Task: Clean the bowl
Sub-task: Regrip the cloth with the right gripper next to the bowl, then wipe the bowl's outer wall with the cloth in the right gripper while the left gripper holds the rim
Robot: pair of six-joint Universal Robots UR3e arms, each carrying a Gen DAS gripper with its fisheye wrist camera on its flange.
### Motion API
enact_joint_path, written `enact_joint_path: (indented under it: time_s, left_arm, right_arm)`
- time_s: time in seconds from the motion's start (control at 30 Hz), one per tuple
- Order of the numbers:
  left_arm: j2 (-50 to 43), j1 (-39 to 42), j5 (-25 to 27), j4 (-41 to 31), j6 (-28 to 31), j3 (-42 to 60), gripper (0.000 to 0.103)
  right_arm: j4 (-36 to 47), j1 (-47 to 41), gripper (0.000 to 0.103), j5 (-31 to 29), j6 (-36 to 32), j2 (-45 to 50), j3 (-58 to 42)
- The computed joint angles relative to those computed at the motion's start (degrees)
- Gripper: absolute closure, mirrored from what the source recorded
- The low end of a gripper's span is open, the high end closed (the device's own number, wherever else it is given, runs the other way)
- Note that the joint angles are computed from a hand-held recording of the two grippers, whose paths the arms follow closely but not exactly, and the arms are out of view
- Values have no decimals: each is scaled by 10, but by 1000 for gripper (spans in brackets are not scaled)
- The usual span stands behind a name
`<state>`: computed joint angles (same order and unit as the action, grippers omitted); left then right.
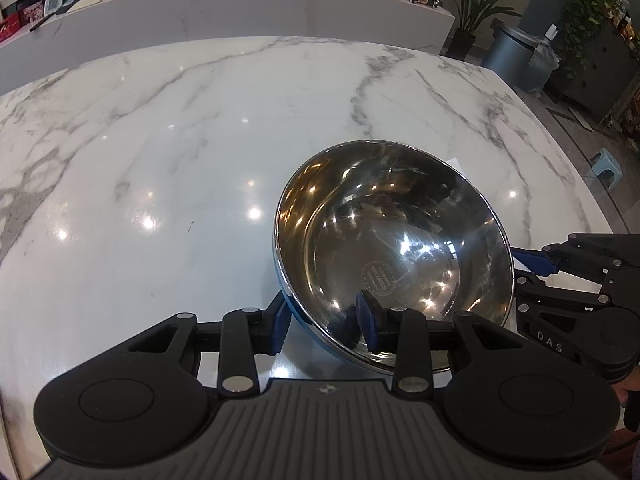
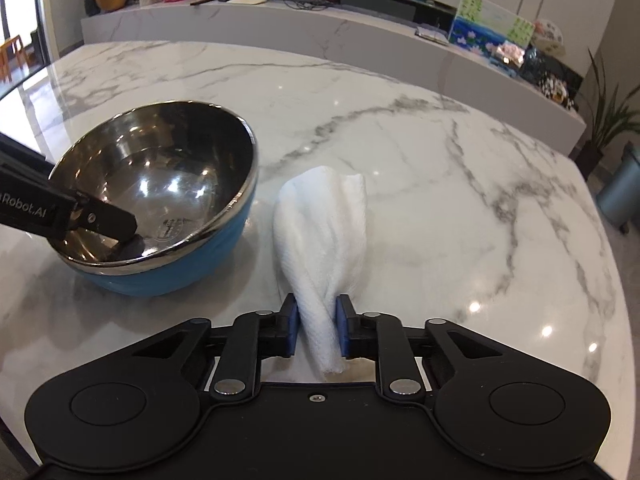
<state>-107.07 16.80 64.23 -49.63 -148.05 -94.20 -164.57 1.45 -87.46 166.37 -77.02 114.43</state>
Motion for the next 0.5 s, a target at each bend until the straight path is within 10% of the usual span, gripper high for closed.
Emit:
enact_joint_path:
  time_s: [0.5]
  left_arm:
    - [-24,-34,13,41,-40,7,72]
  right_arm:
    - [-10,13,88,14,-56,-33,10]
